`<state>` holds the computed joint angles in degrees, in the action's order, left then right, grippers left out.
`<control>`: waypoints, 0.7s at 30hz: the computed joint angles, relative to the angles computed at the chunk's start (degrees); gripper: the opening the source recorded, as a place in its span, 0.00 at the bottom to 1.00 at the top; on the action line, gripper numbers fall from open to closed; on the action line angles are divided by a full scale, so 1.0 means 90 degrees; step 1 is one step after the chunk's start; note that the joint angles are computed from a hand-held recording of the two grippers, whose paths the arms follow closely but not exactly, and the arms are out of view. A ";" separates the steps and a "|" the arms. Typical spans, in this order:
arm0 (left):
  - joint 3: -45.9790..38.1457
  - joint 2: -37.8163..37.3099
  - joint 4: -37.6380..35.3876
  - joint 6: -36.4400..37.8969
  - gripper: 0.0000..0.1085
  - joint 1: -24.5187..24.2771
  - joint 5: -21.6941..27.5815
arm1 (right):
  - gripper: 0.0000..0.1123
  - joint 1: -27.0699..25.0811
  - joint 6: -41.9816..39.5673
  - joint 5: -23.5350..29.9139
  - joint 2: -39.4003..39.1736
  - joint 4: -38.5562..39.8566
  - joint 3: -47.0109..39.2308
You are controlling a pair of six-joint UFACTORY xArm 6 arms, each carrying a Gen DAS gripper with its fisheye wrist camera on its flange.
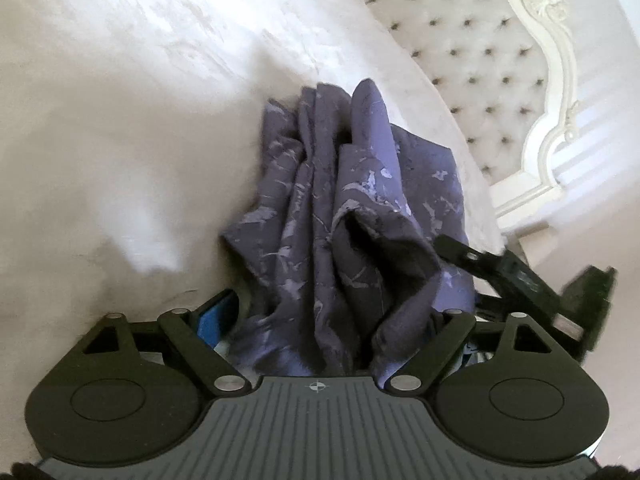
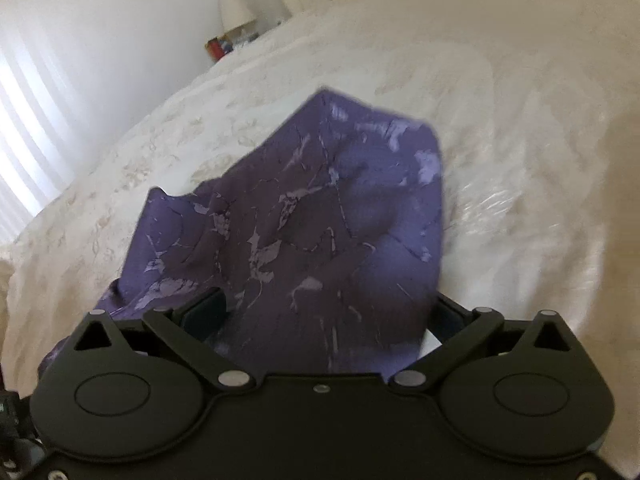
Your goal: Fold large clothes
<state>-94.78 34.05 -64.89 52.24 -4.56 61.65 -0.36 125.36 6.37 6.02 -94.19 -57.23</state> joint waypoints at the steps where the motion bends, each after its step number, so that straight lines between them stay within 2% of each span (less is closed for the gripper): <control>1: 0.0050 -0.0064 0.0014 0.0024 0.80 -0.0046 -0.0115 | 0.91 0.0176 0.0155 0.0311 -0.0264 -0.0085 0.0187; 4: 0.0593 -0.0590 -0.0003 0.0524 0.82 -0.0144 -0.0711 | 0.91 0.0297 0.1032 0.0979 -0.1287 -0.0679 0.0999; 8: 0.1527 -0.1497 -0.0169 0.1766 0.90 -0.0272 -0.1639 | 0.91 0.1059 0.1194 0.2068 -0.2299 -0.0144 0.1608; 10: 0.1955 -0.1954 -0.0311 0.2300 0.95 -0.0311 -0.1959 | 0.91 0.1212 0.1130 0.2252 -0.2609 0.0054 0.1787; 14: 0.2678 -0.2741 -0.0676 0.3026 0.95 -0.0439 -0.2573 | 0.91 0.2081 0.0706 0.3122 -0.2985 0.0716 0.2046; 17: 0.3112 -0.3196 -0.0762 0.3360 0.95 -0.0522 -0.2788 | 0.91 0.2789 0.0395 0.3833 -0.2967 0.1222 0.2034; 21: 0.3498 -0.3590 -0.0424 0.3406 0.95 -0.0463 -0.2640 | 0.91 0.3456 0.0118 0.4537 -0.2900 0.1803 0.1989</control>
<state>-63.30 1.74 -68.71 82.89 -8.73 37.88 30.75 126.42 47.21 -20.09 -77.96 -39.33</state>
